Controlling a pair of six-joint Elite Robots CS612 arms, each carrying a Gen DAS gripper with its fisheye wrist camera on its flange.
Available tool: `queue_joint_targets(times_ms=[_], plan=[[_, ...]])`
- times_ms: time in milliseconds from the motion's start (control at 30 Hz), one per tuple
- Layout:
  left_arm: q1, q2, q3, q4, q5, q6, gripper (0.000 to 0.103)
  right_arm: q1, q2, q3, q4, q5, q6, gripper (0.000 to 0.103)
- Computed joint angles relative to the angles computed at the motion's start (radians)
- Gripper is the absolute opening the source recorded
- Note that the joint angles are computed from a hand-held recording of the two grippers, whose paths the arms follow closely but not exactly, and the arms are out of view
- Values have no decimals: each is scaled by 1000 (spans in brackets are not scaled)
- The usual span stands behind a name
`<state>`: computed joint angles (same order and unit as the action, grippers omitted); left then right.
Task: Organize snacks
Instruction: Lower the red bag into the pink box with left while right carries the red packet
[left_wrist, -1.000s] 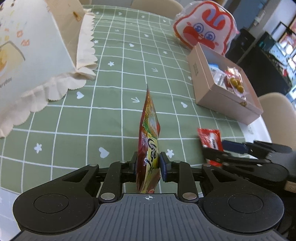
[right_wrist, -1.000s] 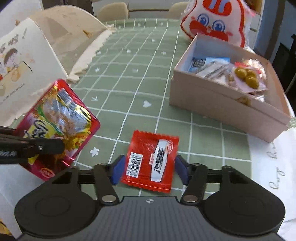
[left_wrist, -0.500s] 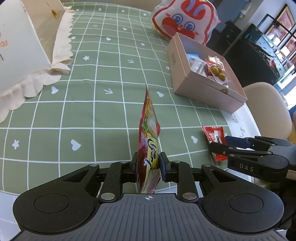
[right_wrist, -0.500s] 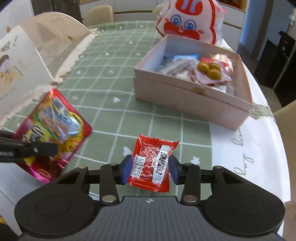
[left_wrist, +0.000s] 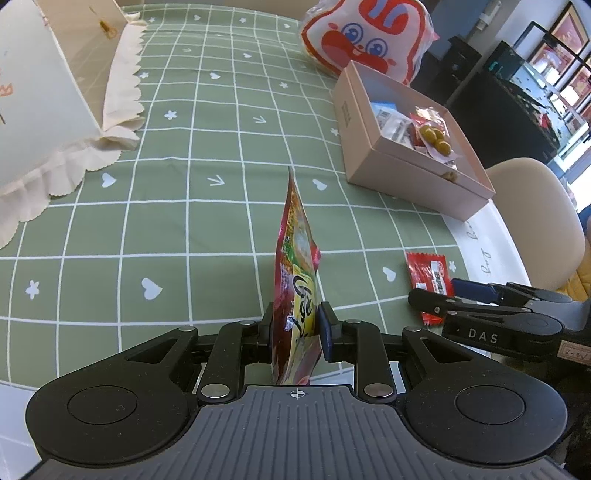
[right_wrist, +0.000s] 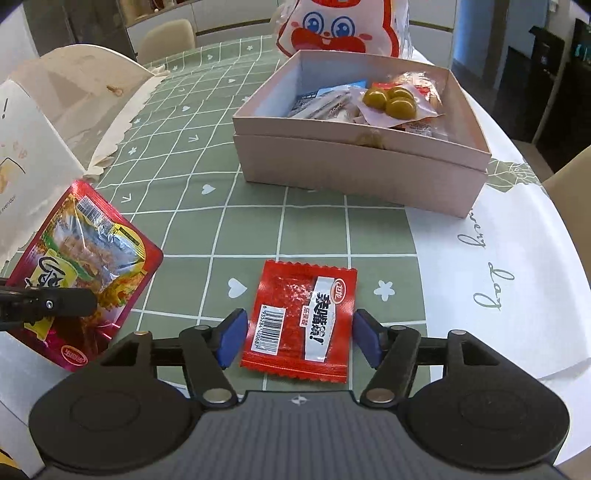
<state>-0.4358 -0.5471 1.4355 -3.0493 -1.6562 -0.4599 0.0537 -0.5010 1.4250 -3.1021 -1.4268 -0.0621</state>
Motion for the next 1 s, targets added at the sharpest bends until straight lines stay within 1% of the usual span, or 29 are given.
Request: queue_joint_targets(times_ms=[100, 233, 267, 333, 400, 433, 600, 733, 800, 900, 1000], plan=[[0, 0, 2, -3, -3, -3, 26, 5, 6, -1, -23, -14, -10, 69], [1, 0, 4, -5, -8, -3, 26, 18, 13, -12, -27, -60, -33, 67], [1, -1, 4, -6, -10, -1, 26, 18, 13, -13, -27, -58, -41, 62], [2, -1, 4, -5, -13, 4, 26, 21, 9, -12, -21, -63, -49, 61], [2, -1, 5, -6, -14, 3, 26, 23, 4, -2, -49, -64, -74, 53], [2, -1, 5, -7, -14, 3, 26, 24, 0, 3, -58, -63, -89, 42], [2, -1, 6, -9, -16, -6, 26, 16, -25, 30, -75, -16, -80, 37], [3, -4, 7, -10, -30, -5, 26, -3, -52, 62, -102, 49, -51, 36], [3, -6, 5, -21, -38, -3, 25, -11, -64, 81, -129, 61, -41, 36], [7, -3, -15, -37, -78, 5, 25, -26, -82, 110, -169, 75, -20, 36], [11, 13, -78, -29, -133, 22, 25, -38, -97, 132, -192, 57, 9, 36]])
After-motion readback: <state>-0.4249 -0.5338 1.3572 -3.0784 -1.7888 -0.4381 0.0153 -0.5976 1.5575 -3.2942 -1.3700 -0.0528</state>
